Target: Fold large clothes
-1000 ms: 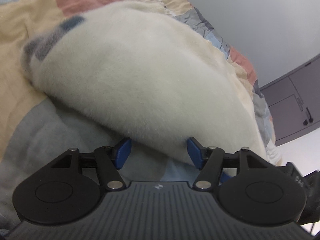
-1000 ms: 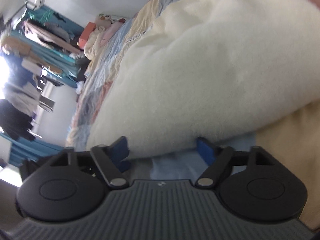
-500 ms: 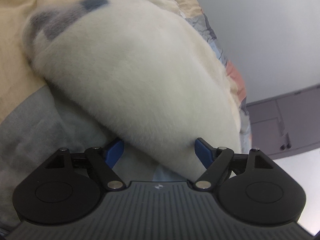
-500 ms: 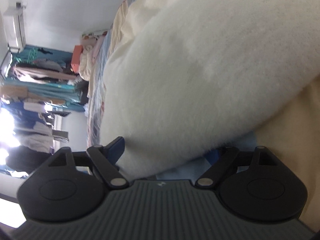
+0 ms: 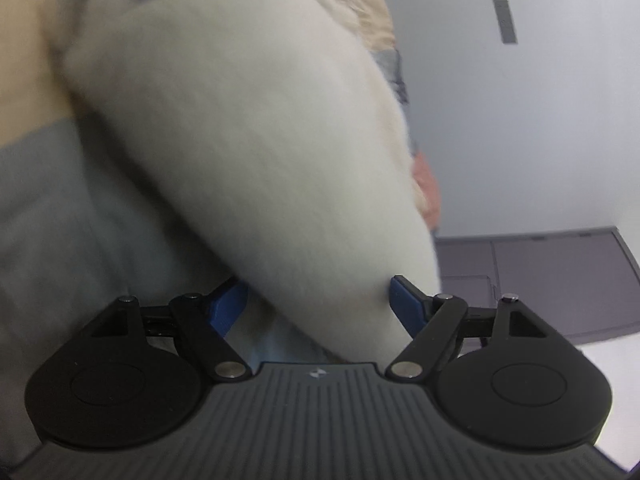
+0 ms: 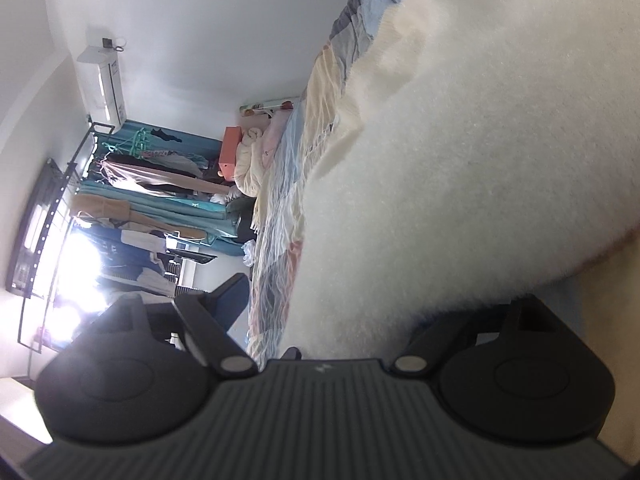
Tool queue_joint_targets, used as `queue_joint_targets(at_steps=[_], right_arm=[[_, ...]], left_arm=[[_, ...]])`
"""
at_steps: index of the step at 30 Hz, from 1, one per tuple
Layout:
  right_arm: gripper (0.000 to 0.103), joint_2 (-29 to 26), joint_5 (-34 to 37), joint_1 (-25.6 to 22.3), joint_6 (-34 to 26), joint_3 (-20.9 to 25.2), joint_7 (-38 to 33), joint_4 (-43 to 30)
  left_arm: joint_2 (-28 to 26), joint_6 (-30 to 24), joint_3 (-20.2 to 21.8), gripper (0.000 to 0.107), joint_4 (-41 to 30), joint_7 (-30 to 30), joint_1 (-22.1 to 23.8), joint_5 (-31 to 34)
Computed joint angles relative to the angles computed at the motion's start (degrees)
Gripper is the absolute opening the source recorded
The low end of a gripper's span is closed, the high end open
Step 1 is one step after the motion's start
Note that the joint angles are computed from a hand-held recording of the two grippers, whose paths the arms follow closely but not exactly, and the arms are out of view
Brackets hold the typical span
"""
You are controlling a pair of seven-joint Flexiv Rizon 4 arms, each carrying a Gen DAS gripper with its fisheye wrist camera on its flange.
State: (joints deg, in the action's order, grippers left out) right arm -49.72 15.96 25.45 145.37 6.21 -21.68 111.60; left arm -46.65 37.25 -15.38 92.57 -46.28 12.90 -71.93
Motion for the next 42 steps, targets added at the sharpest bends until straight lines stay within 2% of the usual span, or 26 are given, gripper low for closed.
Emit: queue_joint_targets(at_steps=[3, 5, 6, 8, 13, 18, 21, 26, 28, 35, 36, 38, 41, 42], right_arm=[[0.087, -0.5, 0.0, -0.7, -0.7, 0.8, 1.6, 0.2], [0.086, 0.2, 0.1, -0.5, -5.0, 0.7, 2.3, 0.8], [0.086, 0.7, 0.2, -0.3, -7.8, 0.5, 2.6, 1.2], [0.086, 0.2, 0.0, -0.2, -8.6, 0.6, 3.5, 1.1], [0.086, -2.4, -2.8, -2.9, -2.0, 3.9, 9.7, 1.2], [0.085, -0.8, 5.3, 1.1, -4.9, 1.0, 10.5, 1.8], [0.084, -0.1, 13.0, 3.7, -6.1, -0.8, 11.1, 1.5], [0.084, 0.2, 23.6, 7.5, -8.6, -4.2, 10.1, -0.9], [0.085, 0.4, 25.2, 8.5, -10.0, -5.3, 8.5, -1.6], [0.086, 0.0, 28.5, 10.2, -13.3, -7.6, 4.5, -5.0], [0.085, 0.3, 29.5, 10.7, -13.5, -8.1, 3.7, -4.8], [0.072, 1.2, 32.1, 12.7, -15.9, -10.4, 0.5, -5.0], [0.054, 1.8, 33.4, 13.6, -15.0, -11.3, -2.1, -4.6], [0.052, 1.4, 33.5, 13.4, -13.4, -11.0, -2.4, -4.9]], left_arm=[[-0.7, 2.2, -0.7, 0.080, -0.4, -1.3, -0.1, -3.1], [-0.6, 3.6, -1.0, 0.079, -0.2, -1.1, -0.2, -5.1], [-0.4, 4.2, -1.0, 0.077, 0.1, -0.8, -0.2, -5.7], [-0.3, 5.3, -0.8, 0.069, 0.4, -1.2, -0.6, -6.3], [0.5, 6.5, -0.6, 0.064, 1.4, -0.6, -0.5, -8.5], [2.2, 8.8, 0.5, 0.062, 3.1, -0.4, -1.0, -9.5], [2.2, 9.3, 0.7, 0.062, 2.6, -2.1, -1.0, -9.9], [2.3, 10.9, 0.6, 0.062, 3.3, 0.4, -0.9, -11.9], [2.3, 11.8, 0.7, 0.065, 3.9, 2.1, -1.2, -13.0], [-0.2, 12.8, 0.3, 0.071, 1.3, -0.7, -1.6, -11.5], [-0.2, 12.7, 0.1, 0.071, 1.2, -0.9, -1.5, -11.4], [-0.5, 12.2, -0.2, 0.071, 1.0, -1.3, -1.0, -11.2], [-0.7, 12.0, -0.6, 0.071, 0.9, -2.2, -0.5, -12.0], [-0.9, 12.3, -1.0, 0.071, 1.0, -2.5, -0.3, -13.5]])
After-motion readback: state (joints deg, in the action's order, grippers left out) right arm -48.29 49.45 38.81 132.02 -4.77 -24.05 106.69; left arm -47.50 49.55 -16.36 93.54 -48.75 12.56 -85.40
